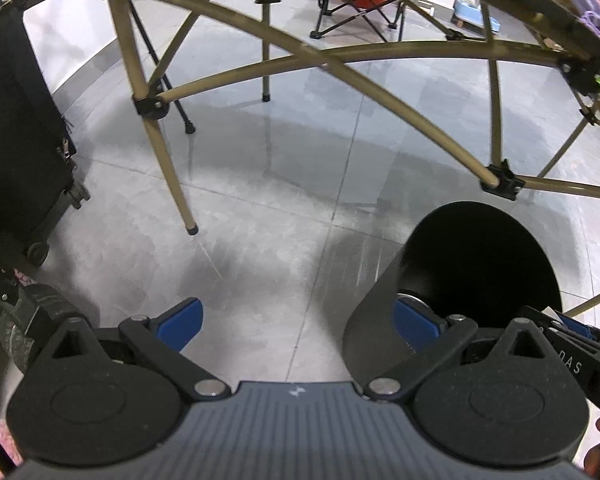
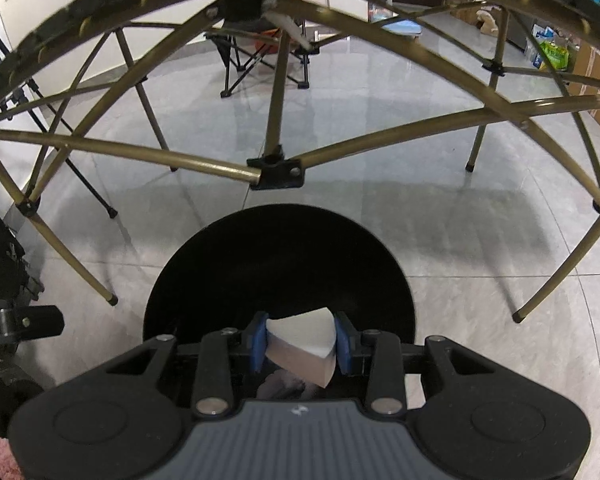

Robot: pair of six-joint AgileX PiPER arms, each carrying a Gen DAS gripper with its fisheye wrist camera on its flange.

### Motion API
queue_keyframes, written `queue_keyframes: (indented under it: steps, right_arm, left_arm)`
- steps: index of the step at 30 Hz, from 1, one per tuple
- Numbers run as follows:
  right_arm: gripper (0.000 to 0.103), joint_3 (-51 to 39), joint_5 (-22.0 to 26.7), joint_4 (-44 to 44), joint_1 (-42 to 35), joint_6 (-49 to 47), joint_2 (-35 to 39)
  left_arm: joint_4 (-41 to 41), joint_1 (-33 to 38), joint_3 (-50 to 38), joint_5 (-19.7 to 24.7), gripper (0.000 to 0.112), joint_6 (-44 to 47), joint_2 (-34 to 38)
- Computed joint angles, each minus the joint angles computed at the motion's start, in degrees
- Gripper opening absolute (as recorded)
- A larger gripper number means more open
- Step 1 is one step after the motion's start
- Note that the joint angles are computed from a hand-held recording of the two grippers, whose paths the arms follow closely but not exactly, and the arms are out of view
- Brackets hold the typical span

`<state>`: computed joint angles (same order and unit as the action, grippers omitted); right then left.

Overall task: Collect trash
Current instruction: 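Move the right tool over the bin and open it to drop the white sponge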

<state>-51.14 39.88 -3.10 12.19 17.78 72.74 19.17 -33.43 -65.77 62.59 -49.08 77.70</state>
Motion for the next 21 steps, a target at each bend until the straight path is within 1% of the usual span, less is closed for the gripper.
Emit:
queue_keyframes:
  steps: [10,17,21]
  right_arm:
    - [0.034,-2.1,1.3,-0.8,3.3,2.6,5.1]
    - [0.034,-3.5,1.8,0.1,3.9,2.7,8.5]
    - [0.034,-4.4,2.6,1.1,4.0,2.4,10.2]
  left_arm:
    - [-1.1,3.4,2.5,-0.9,0.103,1.9,-0.8]
    - [-1.7,5.4,3.7,-1.4,0.103,3.2,-1.0]
    - [-1.8,5.3,3.6,-1.2,0.103,3.1,-0.8]
